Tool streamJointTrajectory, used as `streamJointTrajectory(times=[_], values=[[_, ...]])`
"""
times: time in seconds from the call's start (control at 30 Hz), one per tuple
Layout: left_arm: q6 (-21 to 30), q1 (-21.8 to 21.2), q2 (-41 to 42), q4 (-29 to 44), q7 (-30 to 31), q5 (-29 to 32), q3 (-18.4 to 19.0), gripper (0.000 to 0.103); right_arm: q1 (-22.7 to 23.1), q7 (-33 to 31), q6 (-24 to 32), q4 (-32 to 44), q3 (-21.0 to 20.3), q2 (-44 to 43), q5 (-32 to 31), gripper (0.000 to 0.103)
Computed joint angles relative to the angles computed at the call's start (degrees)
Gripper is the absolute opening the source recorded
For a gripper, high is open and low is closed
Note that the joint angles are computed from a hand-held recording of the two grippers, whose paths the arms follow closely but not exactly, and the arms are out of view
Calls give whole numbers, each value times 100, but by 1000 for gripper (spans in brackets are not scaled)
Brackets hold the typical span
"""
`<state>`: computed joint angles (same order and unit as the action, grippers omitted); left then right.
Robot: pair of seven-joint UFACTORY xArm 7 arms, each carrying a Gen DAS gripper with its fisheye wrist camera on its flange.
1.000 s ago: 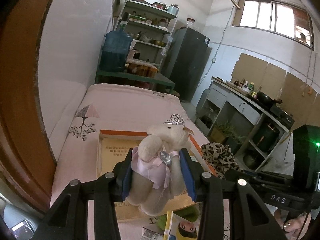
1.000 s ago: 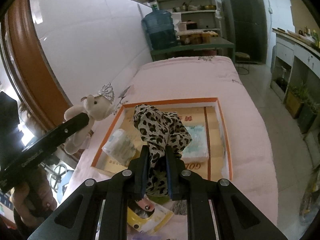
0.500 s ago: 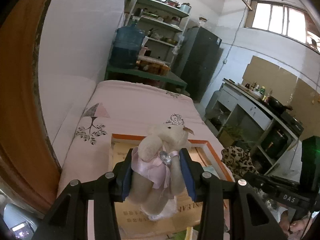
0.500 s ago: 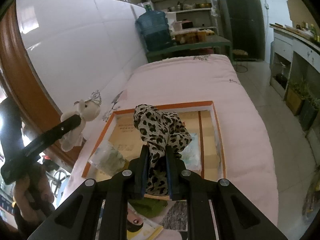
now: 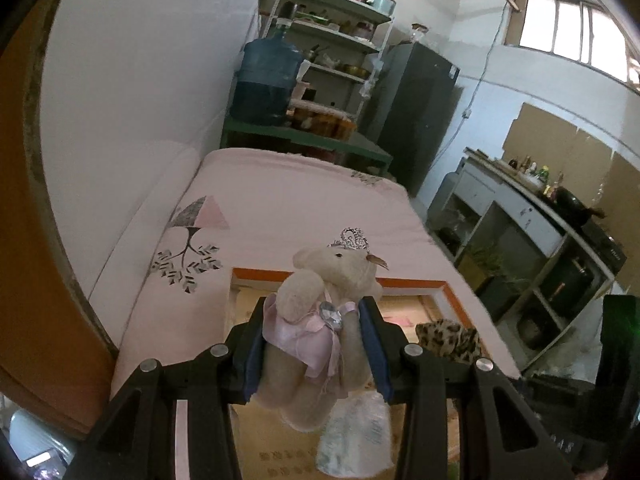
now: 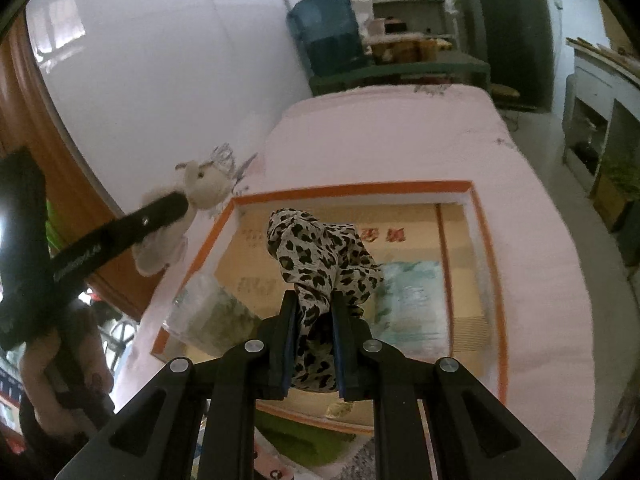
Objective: Organize soft objects
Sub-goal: 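Carry the bear and cloth into the tray and open both grippers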
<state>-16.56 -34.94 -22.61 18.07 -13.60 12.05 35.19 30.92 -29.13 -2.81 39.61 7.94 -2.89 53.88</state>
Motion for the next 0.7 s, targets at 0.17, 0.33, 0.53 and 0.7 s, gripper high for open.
streamJointTrajectory(times=[0.17, 0.33, 0.53, 0.7], values=[[-133, -445, 428, 177, -231, 287, 569, 44, -184, -4, -80, 201, 230, 383, -109, 16], [-153, -891, 766, 330, -687, 818, 1195, 44, -539, 176, -127, 346, 535, 638, -402, 16], [-64, -1438, 963, 490, -1142, 1328, 1897, 44, -733, 788, -48, 441, 616, 890, -1176, 16], [209, -2843, 856, 634, -1002, 1250, 3303, 48, -1033, 1087, -40, 493, 855, 1056, -1565, 17]])
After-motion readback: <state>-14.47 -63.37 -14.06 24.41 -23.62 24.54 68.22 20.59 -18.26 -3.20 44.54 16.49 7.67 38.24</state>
